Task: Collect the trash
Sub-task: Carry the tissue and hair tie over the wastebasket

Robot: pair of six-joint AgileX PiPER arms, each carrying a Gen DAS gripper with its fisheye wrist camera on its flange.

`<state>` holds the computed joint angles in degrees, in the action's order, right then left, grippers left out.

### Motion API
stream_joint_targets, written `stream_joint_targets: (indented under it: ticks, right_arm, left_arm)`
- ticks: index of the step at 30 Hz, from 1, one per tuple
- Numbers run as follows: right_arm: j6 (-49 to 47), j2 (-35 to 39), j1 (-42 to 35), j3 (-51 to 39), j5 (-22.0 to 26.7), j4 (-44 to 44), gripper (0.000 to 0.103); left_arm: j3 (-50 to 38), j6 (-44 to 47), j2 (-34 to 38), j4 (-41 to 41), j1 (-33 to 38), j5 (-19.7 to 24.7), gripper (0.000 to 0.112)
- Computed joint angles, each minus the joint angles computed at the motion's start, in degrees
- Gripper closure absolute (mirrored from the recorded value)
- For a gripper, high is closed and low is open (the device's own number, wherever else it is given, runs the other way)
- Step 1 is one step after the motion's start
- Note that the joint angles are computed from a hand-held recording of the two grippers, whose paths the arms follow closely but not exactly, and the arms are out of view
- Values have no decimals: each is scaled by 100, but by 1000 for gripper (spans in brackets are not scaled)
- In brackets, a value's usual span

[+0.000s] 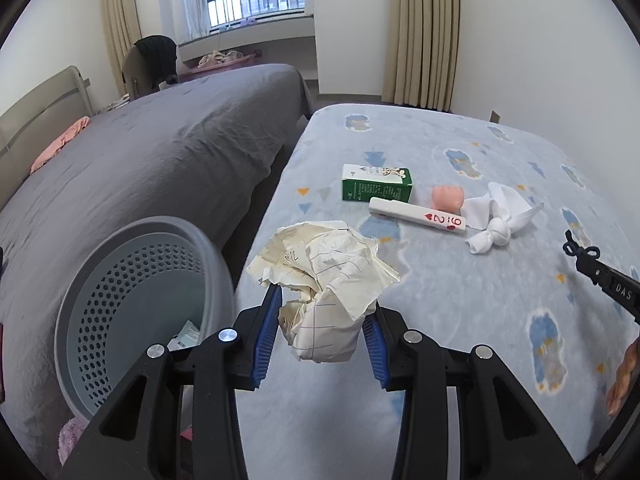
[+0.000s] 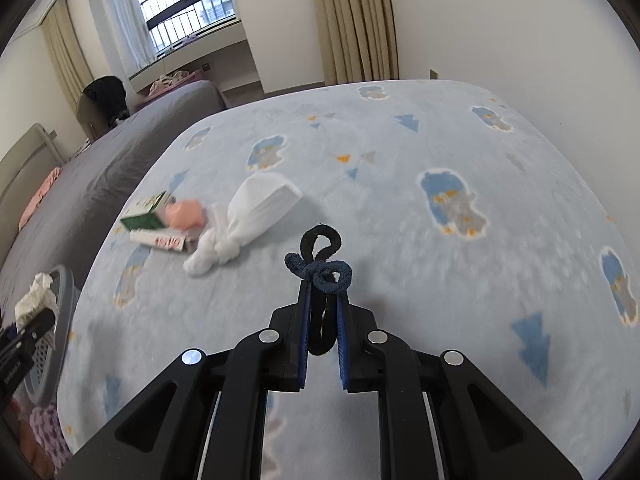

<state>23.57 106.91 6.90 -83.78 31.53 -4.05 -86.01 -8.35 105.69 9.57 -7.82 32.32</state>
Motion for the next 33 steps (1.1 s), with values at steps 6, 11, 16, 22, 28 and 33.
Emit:
stream_joint_targets:
  ticks: [6, 11, 16, 22, 28, 33]
  right_arm:
    - [786, -489, 513, 677, -157, -402, 91]
    - [1380, -641, 1069, 780, -165, -625, 91]
    - [1577, -393, 1676, 236, 82, -736, 91]
    - [1506, 78, 2190, -650, 390, -703, 91]
    - [1122, 810, 2561, -1853, 840, -494, 91]
    - [778, 1544, 2794, -3166, 1376, -296, 91]
  left_arm:
    - [629, 640, -427, -526, 394, -209, 73]
    - [1015, 1177, -720, -915, 744, -360, 73]
    - [1196, 1844, -937, -1368, 1234, -457, 73]
    - [1117, 2603, -998, -1989, 1933, -417, 73]
    - [777, 3228, -788, -2518, 2574, -219, 72]
    - [338, 3492, -427, -2754, 2922, -33, 72]
